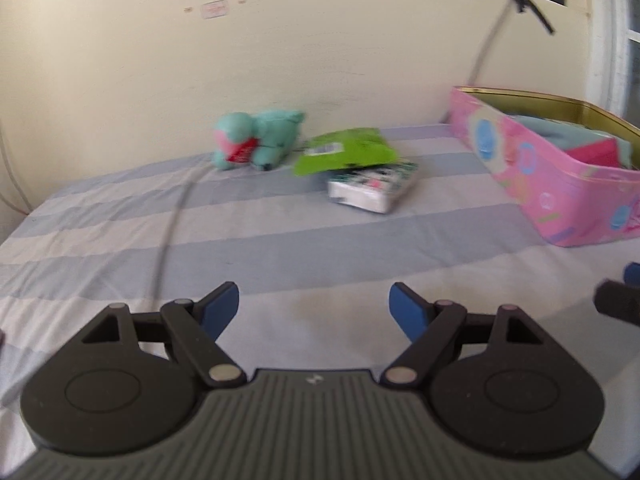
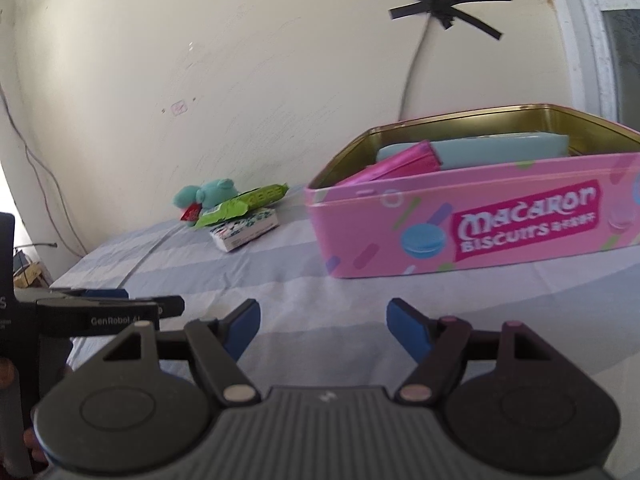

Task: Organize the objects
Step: 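Move the right tool to the green wet-wipe pack on the bed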

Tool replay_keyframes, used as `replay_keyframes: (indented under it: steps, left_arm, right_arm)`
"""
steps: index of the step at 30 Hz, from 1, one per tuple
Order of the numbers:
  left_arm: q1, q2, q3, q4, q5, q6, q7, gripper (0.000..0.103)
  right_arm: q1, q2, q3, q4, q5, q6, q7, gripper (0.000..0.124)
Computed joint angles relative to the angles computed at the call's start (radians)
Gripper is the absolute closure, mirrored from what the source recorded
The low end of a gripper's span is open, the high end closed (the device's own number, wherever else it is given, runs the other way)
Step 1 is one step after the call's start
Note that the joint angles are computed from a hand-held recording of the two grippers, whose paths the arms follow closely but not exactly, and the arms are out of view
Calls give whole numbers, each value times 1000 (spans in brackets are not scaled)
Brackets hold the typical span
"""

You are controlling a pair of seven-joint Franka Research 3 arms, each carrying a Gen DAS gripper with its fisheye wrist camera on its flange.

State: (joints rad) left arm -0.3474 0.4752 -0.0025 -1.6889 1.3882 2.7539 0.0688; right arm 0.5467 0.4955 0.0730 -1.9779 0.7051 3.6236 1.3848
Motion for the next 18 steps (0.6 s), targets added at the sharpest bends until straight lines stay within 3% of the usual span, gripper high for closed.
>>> replay_keyframes:
  steps: [5, 12, 15, 18]
  left_arm:
    - [31, 7, 12, 7, -71, -20, 9, 19]
    - [56, 1, 40, -16, -103, 20, -106, 19]
    - [55, -4, 42, -21, -87, 15, -139, 19]
    - [57, -15, 45, -33, -63, 20, -190, 19]
  right_arm:
    - [21, 32, -15, 69, -22, -71, -35, 51]
    - [85, 126, -88, 257, -97, -232, -44, 47]
    - [222, 222, -275, 408, -100, -294, 8, 36]
    - [304, 360, -445, 602, -112, -368, 112, 26]
